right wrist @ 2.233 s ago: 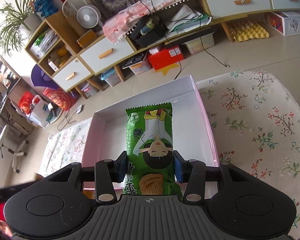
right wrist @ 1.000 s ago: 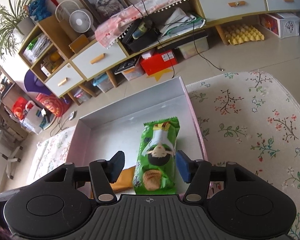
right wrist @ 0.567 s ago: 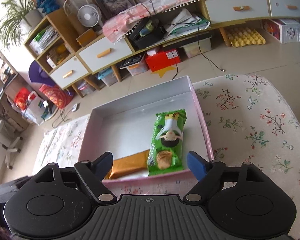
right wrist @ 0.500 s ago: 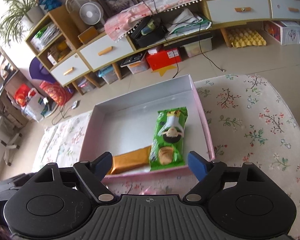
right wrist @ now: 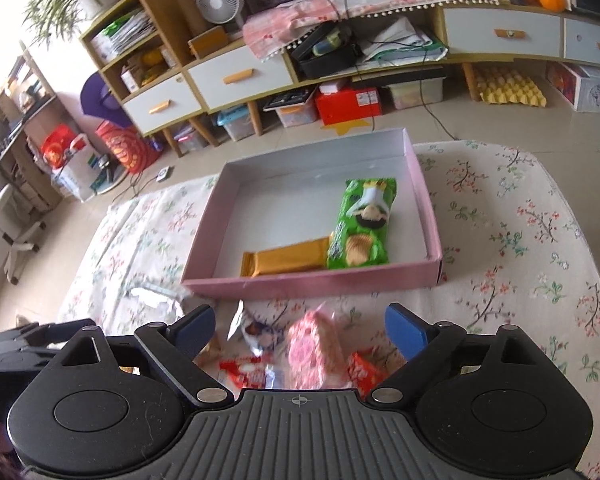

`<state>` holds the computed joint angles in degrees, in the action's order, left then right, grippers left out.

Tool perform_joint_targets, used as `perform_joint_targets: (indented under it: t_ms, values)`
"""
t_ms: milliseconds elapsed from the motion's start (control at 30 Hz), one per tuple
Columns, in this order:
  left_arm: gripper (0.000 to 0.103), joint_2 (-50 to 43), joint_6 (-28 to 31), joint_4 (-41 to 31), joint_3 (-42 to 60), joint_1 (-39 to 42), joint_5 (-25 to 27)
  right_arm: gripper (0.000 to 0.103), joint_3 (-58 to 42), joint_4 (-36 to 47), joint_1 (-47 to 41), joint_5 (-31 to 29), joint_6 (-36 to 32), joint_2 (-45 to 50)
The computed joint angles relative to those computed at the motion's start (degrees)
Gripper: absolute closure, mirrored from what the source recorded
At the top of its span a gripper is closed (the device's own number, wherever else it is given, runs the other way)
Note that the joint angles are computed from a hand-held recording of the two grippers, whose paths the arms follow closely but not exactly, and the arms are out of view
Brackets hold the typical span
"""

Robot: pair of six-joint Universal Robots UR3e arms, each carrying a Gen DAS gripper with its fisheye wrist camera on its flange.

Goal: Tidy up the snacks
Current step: 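Withdraw both tools from the pink box back over the snack pile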

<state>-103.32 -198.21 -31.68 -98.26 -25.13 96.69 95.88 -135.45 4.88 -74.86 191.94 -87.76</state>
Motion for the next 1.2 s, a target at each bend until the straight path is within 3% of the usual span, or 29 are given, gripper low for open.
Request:
perform_joint_targets:
  t_ms: [167, 267, 633, 800, 1000, 1200]
  values:
    - [0.001, 2.1, -1.6, 4.9, -6.5, 0.1, 1.2, 0.009, 5.5, -3.1, 1.8, -1.2, -1.9, -2.5]
    - [0.001, 2.0, -4.2, 10.3, -10.8, -1.0, 4.9, 0.009, 10.4, -6.5, 2.1, -0.4, -3.7, -4.3]
    - [0.001, 0.7, -2.5, 19.1, -17.7, -2.7, 6.5, 0.009, 24.5, -15.3, 1.9, 3.4, -10.9, -10.5]
    - [0.015, -0.4, -1.9, 24.0, -19.4, -1.9, 4.5, 0.010, 28.6, -19.8, 1.1, 6.7, -13.7, -10.9]
    - [0.032, -2.3, -1.3, 26.8, -18.8, -1.4, 2.6, 0.013, 28.8, -20.3, 0.1, 10.4, -11.6, -8.9]
    - [0.040, -3.5, -2.7, 25.0, -17.5, -0.4, 1.6, 0.031, 28.2, -21.0, -1.0, 11.0, -8.4, -6.5]
